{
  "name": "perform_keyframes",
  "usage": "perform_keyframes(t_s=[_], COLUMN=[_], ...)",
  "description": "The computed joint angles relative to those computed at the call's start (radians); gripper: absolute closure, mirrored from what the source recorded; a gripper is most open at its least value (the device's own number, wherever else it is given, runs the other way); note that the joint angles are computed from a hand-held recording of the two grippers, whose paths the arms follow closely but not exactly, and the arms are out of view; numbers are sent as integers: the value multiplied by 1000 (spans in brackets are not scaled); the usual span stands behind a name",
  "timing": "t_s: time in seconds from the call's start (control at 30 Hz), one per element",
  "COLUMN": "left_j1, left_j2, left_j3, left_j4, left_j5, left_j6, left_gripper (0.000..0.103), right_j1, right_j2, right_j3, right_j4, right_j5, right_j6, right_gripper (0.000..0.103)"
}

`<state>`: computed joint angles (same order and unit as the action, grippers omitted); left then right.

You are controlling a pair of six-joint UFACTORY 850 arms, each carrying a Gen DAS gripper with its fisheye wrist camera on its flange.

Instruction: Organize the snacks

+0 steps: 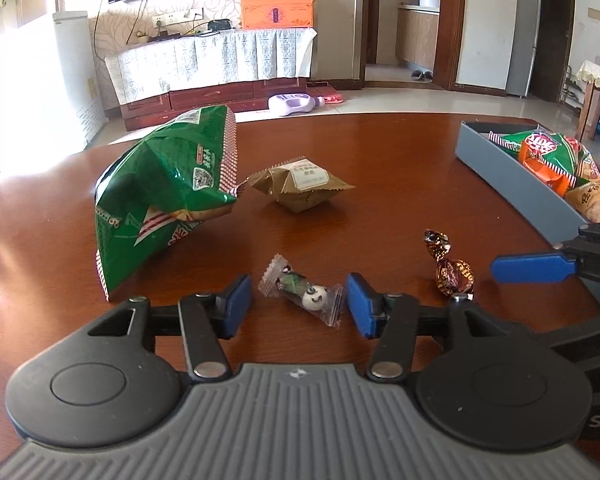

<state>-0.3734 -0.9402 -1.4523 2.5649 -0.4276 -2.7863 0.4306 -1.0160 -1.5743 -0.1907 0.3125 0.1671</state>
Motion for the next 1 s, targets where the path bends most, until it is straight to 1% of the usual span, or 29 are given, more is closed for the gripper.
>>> perform_keyframes(t_s=[0.07,0.1,0.13,0.17,0.2,0.23,0.27,0.33,0.37,0.43,0.57,0.7,0.77,1.0], left_j1=[3,5,7,8,10,12,12,13,14,11,0,-22,-28,-57], left_j2=[3,3,5,6,8,10,11,15,17,24,45,58,65,66], left_j3=[5,8,10,15,17,18,16,20,22,29,54,70,77,62], left_j4=[21,33,45,67,78,85,87,90,89,57,10,-80,-86,-131], left_j5=[0,-1,-2,-7,-10,-3,4,7,8,-6,-44,-78,-85,-94], left_j6=[-22,-29,-42,-61,-64,-75,-84,-94,-98,-73,-42,62,67,108], left_gripper=[44,44,50,57,67,71,72,73,73,73,73,73,73,73], right_j1=[8,10,10,9,8,7,7,6,7,6,-6,-19,-25,-41], right_j2=[-6,-13,-19,-22,-23,-21,-17,-8,-5,1,33,58,74,139], right_j3=[-8,-18,-29,-31,-33,-31,-25,-12,-7,0,48,85,108,203], right_j4=[117,143,135,95,66,66,68,44,56,44,-8,-56,-79,-80], right_j5=[3,-2,-12,-5,-2,2,10,24,23,21,71,115,140,229], right_j6=[-123,-152,-142,-101,-68,-59,-55,-38,-58,-48,20,94,122,119], right_gripper=[42,42,42,45,66,80,77,77,77,77,77,77,77,77])
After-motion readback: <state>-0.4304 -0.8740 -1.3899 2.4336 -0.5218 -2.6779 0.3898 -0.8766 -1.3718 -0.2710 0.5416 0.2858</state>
